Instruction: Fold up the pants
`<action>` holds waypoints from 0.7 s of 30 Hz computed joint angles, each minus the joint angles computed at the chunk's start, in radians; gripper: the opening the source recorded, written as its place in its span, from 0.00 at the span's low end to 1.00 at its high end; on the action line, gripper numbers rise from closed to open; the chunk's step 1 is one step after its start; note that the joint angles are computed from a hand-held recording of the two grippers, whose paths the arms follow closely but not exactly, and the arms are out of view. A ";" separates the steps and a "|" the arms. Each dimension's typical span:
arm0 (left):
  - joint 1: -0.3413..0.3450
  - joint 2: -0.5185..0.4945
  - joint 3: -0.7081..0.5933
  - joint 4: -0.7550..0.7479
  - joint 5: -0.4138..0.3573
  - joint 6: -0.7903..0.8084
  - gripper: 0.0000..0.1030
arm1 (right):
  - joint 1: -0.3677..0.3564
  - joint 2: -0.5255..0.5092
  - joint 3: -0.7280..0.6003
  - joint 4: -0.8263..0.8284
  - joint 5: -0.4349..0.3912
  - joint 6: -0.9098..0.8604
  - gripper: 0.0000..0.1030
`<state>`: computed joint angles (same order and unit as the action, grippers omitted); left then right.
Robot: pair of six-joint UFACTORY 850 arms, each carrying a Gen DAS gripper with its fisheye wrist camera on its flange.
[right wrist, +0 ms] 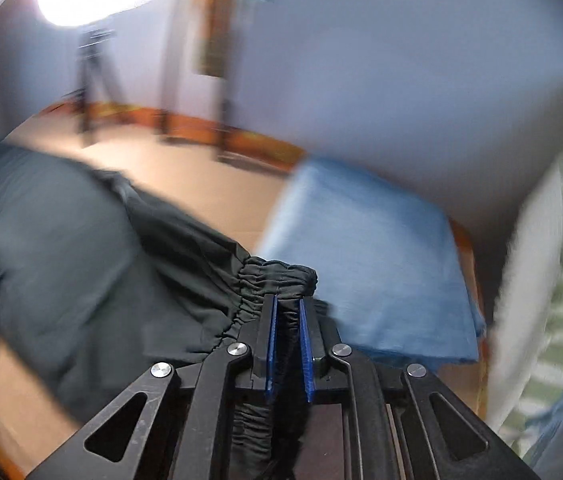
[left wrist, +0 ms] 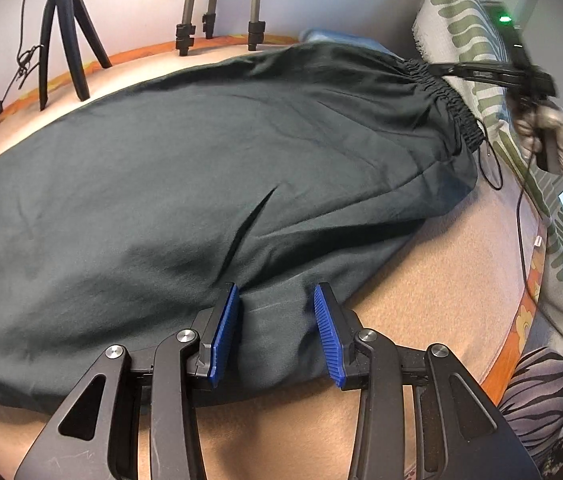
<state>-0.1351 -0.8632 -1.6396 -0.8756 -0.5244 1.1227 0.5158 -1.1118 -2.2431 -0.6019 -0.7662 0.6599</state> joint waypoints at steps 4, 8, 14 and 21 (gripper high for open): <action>-0.001 -0.002 -0.003 0.006 -0.002 -0.004 0.36 | -0.010 -0.017 -0.005 -0.037 -0.019 0.031 0.28; -0.003 -0.001 -0.003 0.013 0.005 -0.007 0.36 | -0.036 0.108 0.196 -0.044 0.111 0.201 0.46; 0.010 0.028 0.034 -0.048 -0.008 0.072 0.50 | -0.046 0.320 0.551 -0.047 0.350 0.445 0.85; 0.010 0.131 0.171 -0.122 0.071 0.280 0.50 | -0.034 0.357 0.703 0.285 0.527 0.361 0.85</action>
<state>-0.1255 -0.7318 -1.4686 -0.9973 -0.4536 1.4023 0.4817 -0.7544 -1.5403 -0.3172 -0.2390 1.0211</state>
